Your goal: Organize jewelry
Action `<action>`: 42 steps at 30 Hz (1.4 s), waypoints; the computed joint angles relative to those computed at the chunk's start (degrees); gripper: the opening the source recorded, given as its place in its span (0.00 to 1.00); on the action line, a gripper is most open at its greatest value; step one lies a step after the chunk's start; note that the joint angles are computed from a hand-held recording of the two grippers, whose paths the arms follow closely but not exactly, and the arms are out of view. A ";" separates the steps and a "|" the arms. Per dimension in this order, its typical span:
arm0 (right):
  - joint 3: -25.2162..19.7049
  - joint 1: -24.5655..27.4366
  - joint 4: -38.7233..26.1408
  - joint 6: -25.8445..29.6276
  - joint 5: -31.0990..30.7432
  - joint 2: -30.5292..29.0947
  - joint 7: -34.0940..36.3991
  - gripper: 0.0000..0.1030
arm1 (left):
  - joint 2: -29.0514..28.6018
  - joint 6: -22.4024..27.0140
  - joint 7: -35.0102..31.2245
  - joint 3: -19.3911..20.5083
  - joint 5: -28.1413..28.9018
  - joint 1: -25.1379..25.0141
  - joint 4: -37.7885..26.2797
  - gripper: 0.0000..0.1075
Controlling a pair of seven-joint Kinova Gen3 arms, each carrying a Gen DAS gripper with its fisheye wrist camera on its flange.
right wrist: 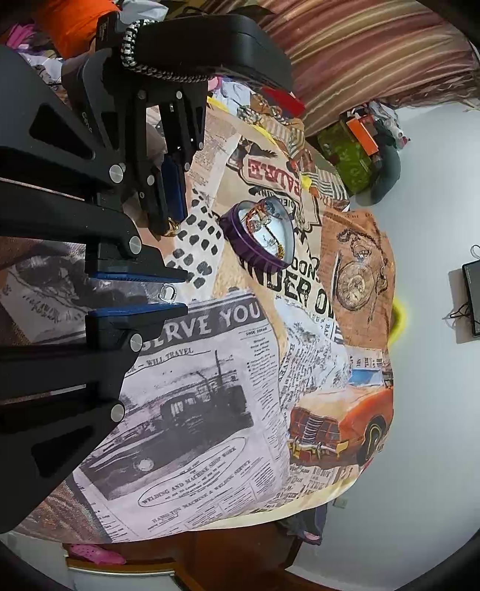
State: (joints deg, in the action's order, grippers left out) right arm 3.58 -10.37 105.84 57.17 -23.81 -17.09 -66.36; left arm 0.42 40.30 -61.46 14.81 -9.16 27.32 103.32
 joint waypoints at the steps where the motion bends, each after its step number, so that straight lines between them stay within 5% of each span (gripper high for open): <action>1: 0.06 -0.13 -0.11 0.02 -0.17 0.10 0.13 0.09 | -0.60 -0.21 0.17 -0.30 -0.10 -0.27 0.31 0.15; 21: -5.80 -4.23 -5.79 -4.88 1.02 6.32 -3.16 0.09 | -7.83 -3.82 -5.60 -3.82 2.48 -11.85 2.91 0.15; 42: -9.55 -4.09 -15.21 -3.53 2.46 20.58 -5.92 0.09 | 4.14 -6.36 -24.59 -7.61 19.89 -16.35 -1.25 0.15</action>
